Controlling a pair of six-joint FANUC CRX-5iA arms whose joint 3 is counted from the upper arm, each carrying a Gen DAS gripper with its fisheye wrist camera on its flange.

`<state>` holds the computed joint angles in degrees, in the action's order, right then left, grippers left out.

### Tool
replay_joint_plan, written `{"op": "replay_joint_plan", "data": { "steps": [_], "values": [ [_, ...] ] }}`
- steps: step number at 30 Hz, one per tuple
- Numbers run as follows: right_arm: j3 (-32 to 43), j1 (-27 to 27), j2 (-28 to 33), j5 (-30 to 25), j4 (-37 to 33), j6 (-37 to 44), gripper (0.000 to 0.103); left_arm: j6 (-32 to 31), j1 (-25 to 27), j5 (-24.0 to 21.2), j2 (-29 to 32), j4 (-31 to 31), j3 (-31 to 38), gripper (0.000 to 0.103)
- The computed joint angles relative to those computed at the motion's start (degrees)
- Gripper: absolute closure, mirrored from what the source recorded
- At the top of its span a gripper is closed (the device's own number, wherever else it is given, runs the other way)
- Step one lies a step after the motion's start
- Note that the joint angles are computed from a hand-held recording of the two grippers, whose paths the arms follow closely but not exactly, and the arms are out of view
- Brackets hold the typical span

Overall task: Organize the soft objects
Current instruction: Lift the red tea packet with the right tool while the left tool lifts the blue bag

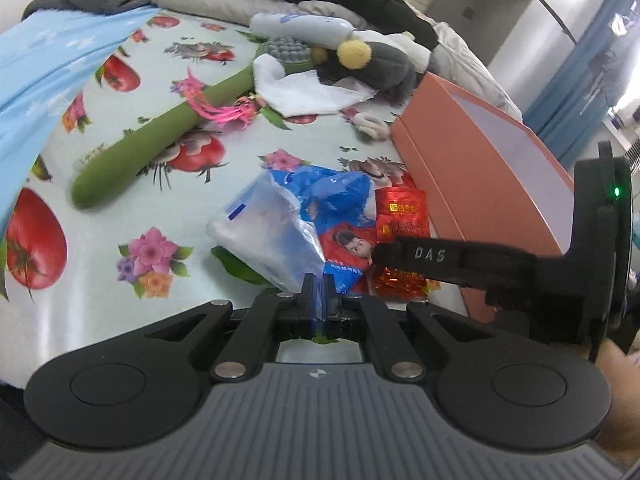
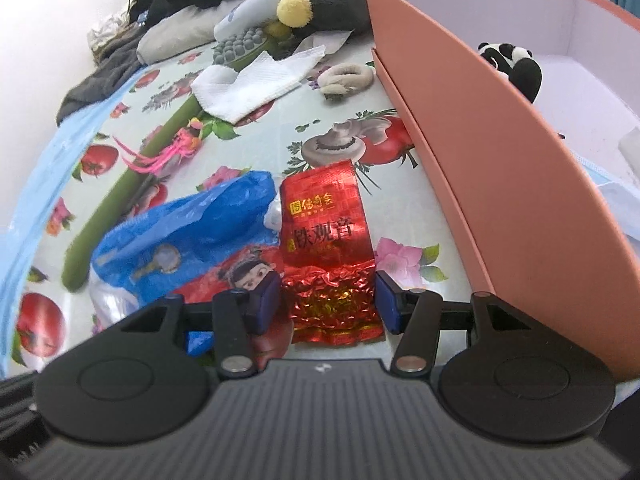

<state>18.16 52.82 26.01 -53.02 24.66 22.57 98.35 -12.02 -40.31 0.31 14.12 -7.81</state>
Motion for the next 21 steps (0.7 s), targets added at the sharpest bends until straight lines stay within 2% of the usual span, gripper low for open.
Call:
{"op": "replay_joint_plan", "data": {
  "steps": [2,3,5,7,9,10,11,14,18,21],
  "values": [
    [-0.57,-0.1,-0.39,0.03,0.34,0.06,0.049,-6.2,1.01,-1.06,0.76,6.19,-0.8,0.1],
    [-0.75,-0.18,-0.55,0.16,-0.03,0.27,0.049,-6.44,1.23,-1.56,0.97,7.04,-0.84,0.1],
    [-1.29,-0.31,-1.05,0.61,-0.73,0.98,0.049,-8.64,1.28,-2.61,1.31,7.89,-0.6,0.1],
    [-1.69,-0.26,-1.62,1.04,-1.14,2.22,0.048,-8.18,1.13,-3.34,1.18,5.93,0.09,0.098],
    [-2.39,-0.24,-2.4,1.8,-1.56,2.82,0.048,-9.47,1.25,-4.55,1.21,5.5,0.62,0.084],
    [-2.53,-0.24,-2.65,1.97,-1.92,3.16,0.048,-9.31,1.3,-5.21,1.16,4.66,1.03,0.067],
    [-2.62,-0.28,-2.86,2.15,-2.35,3.55,0.046,-9.3,1.38,-5.49,1.1,4.02,1.34,0.057],
    [-2.52,-0.24,-3.1,1.72,-3.19,4.84,0.043,-10.43,1.76,-4.36,-0.22,2.95,0.74,0.056],
    [-3.77,0.36,-3.68,1.88,-1.61,4.68,0.04,-9.84,2.0,-4.27,0.0,-1.79,3.2,0.056],
    [-3.92,0.78,-3.4,1.15,-0.47,4.58,0.039,-13.08,3.1,-3.8,1.26,0.24,4.48,0.054]
  ]
}}
